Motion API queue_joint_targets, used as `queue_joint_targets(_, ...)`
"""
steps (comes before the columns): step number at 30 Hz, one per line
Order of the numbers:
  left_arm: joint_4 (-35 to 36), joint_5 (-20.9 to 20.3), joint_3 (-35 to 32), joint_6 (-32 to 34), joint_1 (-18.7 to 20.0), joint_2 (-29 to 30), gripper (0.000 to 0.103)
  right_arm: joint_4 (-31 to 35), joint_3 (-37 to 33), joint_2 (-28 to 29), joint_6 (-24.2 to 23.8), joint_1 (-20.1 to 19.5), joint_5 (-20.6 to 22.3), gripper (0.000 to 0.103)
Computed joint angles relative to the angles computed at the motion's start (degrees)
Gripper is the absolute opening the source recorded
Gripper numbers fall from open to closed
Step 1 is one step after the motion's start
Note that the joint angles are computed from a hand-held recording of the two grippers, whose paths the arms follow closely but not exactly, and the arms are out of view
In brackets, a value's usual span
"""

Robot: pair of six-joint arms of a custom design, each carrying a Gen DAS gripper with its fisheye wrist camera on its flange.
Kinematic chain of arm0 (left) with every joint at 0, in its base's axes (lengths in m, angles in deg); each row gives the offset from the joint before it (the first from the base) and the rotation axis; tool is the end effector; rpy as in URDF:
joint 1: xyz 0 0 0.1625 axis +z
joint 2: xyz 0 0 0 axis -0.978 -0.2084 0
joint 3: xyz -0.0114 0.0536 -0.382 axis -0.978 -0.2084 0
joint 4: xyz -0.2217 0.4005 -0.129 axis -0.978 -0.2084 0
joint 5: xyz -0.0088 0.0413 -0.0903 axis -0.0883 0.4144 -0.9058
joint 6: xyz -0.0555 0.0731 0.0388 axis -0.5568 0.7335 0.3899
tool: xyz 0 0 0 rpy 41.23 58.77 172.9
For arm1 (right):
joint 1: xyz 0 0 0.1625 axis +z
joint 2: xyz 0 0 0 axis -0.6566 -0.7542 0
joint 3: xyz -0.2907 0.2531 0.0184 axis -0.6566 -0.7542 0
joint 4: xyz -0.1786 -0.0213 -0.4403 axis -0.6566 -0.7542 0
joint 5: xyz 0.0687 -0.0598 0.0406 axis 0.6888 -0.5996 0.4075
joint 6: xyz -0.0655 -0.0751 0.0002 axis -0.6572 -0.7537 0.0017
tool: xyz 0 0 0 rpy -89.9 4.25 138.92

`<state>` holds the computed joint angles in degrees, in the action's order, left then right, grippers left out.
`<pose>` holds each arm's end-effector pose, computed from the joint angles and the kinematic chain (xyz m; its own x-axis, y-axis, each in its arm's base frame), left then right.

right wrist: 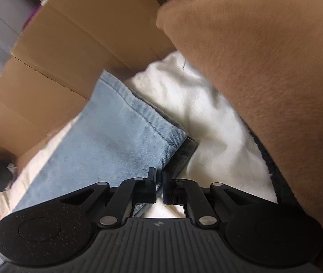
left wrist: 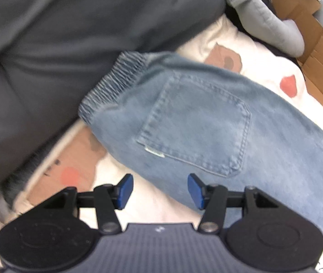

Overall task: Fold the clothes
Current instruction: 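Grasp the jeans cuff with the right tool while the left tool hovers over the pocket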

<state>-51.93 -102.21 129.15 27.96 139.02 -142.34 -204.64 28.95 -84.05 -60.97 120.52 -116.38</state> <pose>-0.1731 -0.7565 0.4155 -0.6803 -0.1956 -0.7064 0.1674 0.8968 -0.4096 -0.0189 -0.5881 0.4270 -0.7856 0.6078 0.1156 0.2320 0.4626 -0.8556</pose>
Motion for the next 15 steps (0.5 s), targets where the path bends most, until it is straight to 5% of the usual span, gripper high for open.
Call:
queue_joint_targets(5, -1.47, -2.31, 2.19, 0.50, 0.06, -0.62, 0.056, 0.46, 1.92, -1.50, 3.60, -0.34, 3.33, 0.032)
queue_joint_targets(8, -2.91, -2.60, 3.71, 0.59, -0.35, -1.44, 0.064, 0.78, 3.36, -2.33, 6.71, -0.93, 5.41, 0.035)
queue_joint_targets(15, -7.11, -5.86, 6.79, -0.81, -0.52, -2.13, 0.064, -0.94, 6.38, -3.92, 14.50, -3.62, 11.99, 0.035)
